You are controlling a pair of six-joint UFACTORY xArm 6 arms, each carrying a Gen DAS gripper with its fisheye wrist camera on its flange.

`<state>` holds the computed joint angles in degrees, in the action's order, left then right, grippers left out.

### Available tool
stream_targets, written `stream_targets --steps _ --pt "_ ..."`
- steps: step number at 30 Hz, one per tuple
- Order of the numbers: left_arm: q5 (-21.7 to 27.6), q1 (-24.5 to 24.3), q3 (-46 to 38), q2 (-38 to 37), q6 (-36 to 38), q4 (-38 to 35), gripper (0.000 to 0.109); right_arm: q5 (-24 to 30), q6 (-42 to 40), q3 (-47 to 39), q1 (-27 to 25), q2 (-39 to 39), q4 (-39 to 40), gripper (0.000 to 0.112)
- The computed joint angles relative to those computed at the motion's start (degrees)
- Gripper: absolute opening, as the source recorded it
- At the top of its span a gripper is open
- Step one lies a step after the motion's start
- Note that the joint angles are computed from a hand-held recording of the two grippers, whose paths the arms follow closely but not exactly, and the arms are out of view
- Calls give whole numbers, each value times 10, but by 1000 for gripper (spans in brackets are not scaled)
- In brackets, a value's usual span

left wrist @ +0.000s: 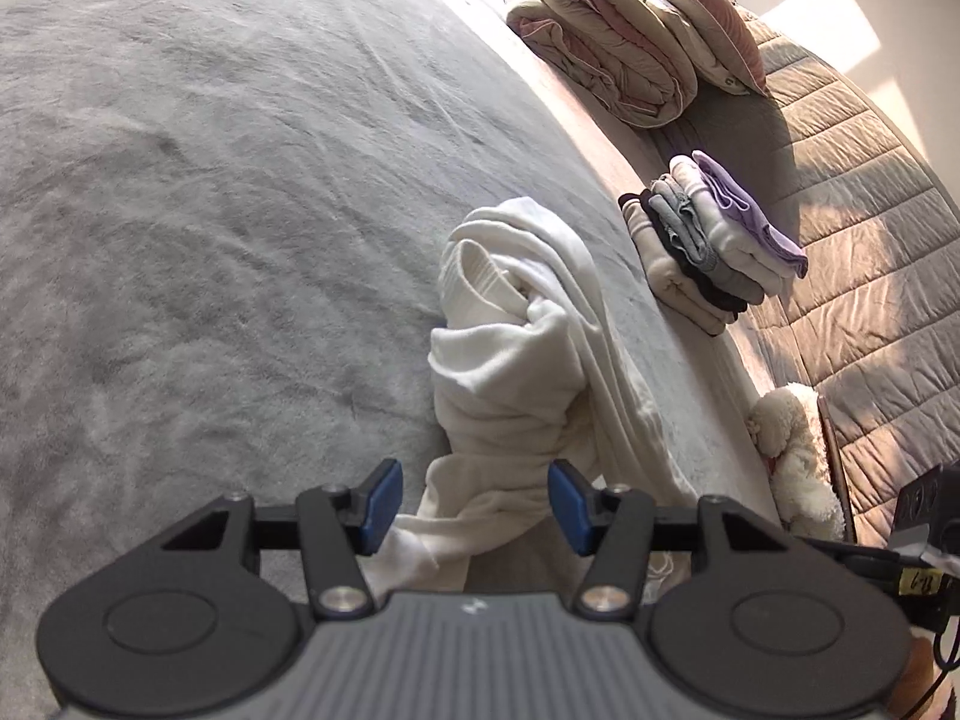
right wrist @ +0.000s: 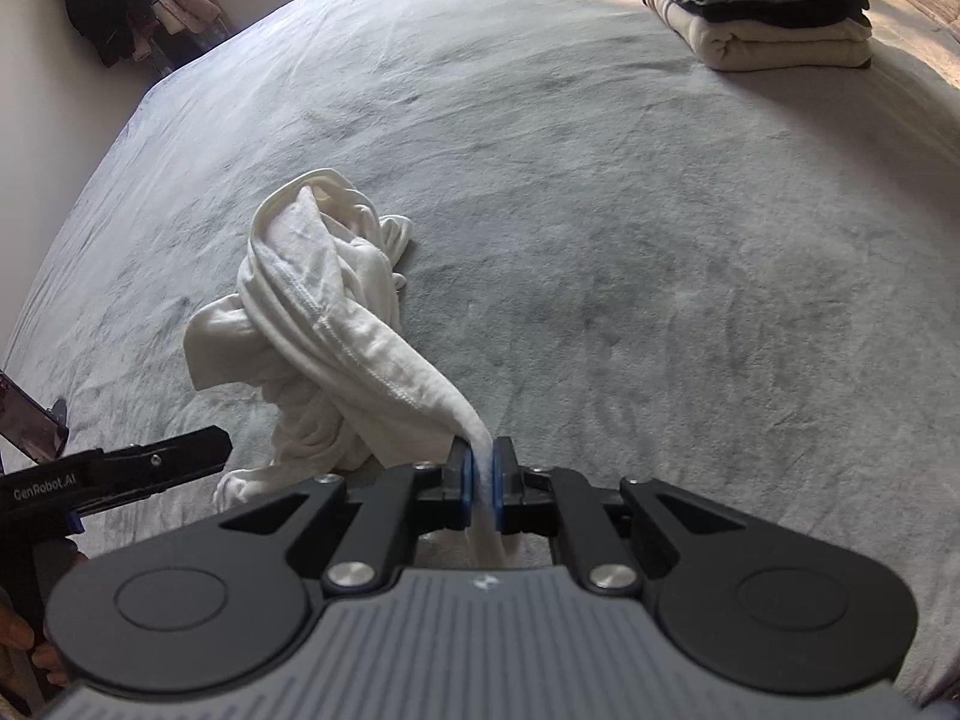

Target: Fold clothes

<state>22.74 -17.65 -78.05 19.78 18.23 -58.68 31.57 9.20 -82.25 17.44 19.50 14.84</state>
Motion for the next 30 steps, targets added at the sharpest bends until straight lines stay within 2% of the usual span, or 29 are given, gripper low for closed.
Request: stream_targets --steps 5,8,14,19,22,24,27,29,30 --pt "-4 3 -33 15 22 -42 55 12 42 18 -27 -12 -60 7" --pt "-12 6 -52 26 11 -41 56 29 64 18 -41 -15 -95 7" --pt "-16 16 -108 81 -85 4 56 61 116 10 -66 -13 -180 7" --pt "-2 21 -144 115 -80 -65 56 110 164 -24 -74 9 -277 7" --pt "4 21 -158 126 -60 -123 56 127 160 -40 -80 15 -276 9" --pt "8 20 -160 127 -63 -127 55 138 141 -53 -81 18 -254 12" --pt "11 15 -150 119 -75 -93 52 137 106 -68 -76 16 -226 22" --pt "6 9 -135 108 -55 -87 41 123 89 -80 -70 22 -211 50" --pt "4 6 -127 102 -45 -85 38 114 78 -89 -67 27 -196 51"
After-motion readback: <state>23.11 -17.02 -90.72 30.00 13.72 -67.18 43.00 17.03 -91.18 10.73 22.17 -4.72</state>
